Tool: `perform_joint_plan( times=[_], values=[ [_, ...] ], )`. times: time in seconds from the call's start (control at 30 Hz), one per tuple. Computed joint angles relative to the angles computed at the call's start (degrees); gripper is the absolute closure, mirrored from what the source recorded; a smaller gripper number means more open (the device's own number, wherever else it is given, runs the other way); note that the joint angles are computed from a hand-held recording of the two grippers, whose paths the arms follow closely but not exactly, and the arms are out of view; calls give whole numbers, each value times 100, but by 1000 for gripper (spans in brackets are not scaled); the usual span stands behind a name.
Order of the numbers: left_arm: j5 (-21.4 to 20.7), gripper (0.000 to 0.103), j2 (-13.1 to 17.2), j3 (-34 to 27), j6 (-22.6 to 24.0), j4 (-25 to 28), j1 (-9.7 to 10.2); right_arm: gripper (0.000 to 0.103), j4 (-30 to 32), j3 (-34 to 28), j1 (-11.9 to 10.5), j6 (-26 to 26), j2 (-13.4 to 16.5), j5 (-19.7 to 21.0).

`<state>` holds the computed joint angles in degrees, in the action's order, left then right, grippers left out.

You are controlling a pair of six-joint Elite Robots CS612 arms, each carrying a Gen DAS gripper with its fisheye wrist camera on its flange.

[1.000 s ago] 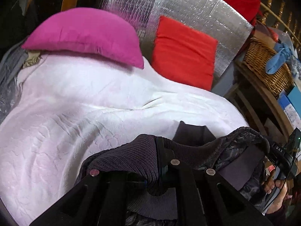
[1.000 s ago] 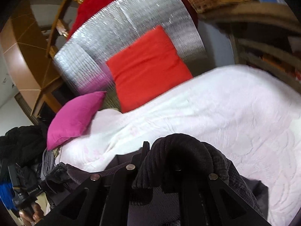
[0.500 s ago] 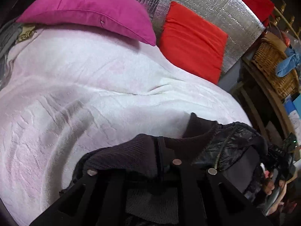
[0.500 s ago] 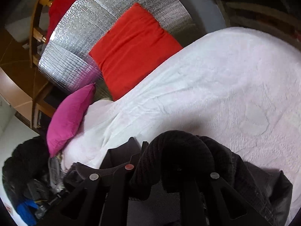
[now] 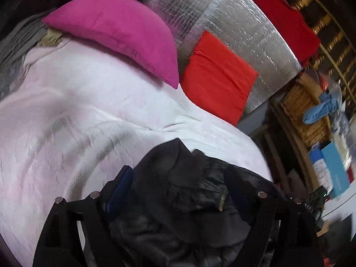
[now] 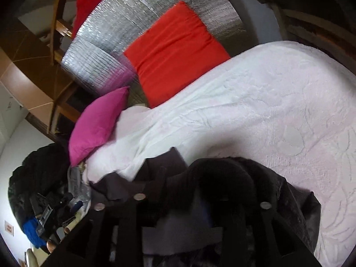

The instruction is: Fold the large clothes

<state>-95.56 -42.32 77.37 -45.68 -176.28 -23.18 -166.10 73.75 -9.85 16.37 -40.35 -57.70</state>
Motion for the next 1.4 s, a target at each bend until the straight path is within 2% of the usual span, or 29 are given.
perform_joint_plan(
  times=[0.03, 0.07, 0.13, 0.2, 0.27, 0.37, 0.43, 0.53, 0.57, 0.6, 0.63, 0.7, 0.73, 0.8, 0.83, 0.9, 1.0, 1.03, 1.07, 1.13, 1.23, 1.4],
  values=[
    [-47, 19, -35, 77, -88, -97, 8, 24, -278, 103, -36, 135, -45, 115],
    [-84, 19, -87, 198, -162, -239, 11, 17, -646, 196, -77, 349, -68, 234],
    [-69, 19, -191, 413, -221, -398, -3, 15, -1288, 348, -152, 833, -113, 351],
    [-1, 19, -275, 644, -316, -653, -26, 15, -1316, 429, -200, 865, -196, 442],
    [78, 19, -338, 789, -310, -692, -49, 15, -1100, 552, -203, 594, -354, 220],
    [352, 19, -410, 745, 19, -137, -78, 16, -433, 616, -155, -146, -537, -351],
    [616, 20, -466, 719, 332, 142, -118, 24, -67, 575, -132, -554, -565, -509],
    [913, 20, -478, 512, 1132, 614, -216, 36, 551, 450, -32, -1374, -575, -833],
    [1015, 22, -460, 418, 1390, 797, -253, 37, 762, 365, 36, -1661, -555, -1017],
    [1057, 29, -424, 308, 1624, 982, -284, 40, 826, 355, 59, -1805, -550, -1089],
    [1072, 36, -391, 222, 1753, 1155, -305, 43, 982, 290, 108, -2014, -525, -1207],
    [1065, 43, -283, -22, 2011, 1692, -342, 44, 1382, 132, 223, -2424, -460, -1614],
    [1013, 43, -218, -145, 2129, 1951, -350, 44, 1588, 1, 304, -2580, -385, -1946],
    [1023, 43, -116, -320, 2231, 2391, -370, 44, 1810, -151, 386, -2694, -269, -2360],
    [1047, 43, -52, -411, 2240, 2628, -376, 44, 2118, -304, 423, -2764, -171, -2573],
    [972, 43, 34, -494, 2174, 2832, -369, 44, 2525, -496, 460, -2789, -36, -2789],
    [987, 44, 102, -477, 2190, 2799, -381, 46, 2194, -324, 464, -2882, 12, -2830],
    [1066, 53, 107, -460, 2283, 2774, -401, 57, 1993, -238, 470, -2969, 4, -2849],
    [1145, 57, 107, -431, 2430, 2724, -427, 62, 1832, -167, 471, -3053, -8, -2848],
    [1106, 80, 99, -381, 2658, 2581, -448, 76, 1622, -87, 451, -2966, -43, -2814],
    [1260, 87, 35, -248, 2837, 2283, -493, 85, 1227, 72, 396, -2843, -133, -2634],
    [1267, 89, -142, -10, 2714, 1559, -435, 87, 425, 352, 334, -2615, -322, -2430]
  ],
)
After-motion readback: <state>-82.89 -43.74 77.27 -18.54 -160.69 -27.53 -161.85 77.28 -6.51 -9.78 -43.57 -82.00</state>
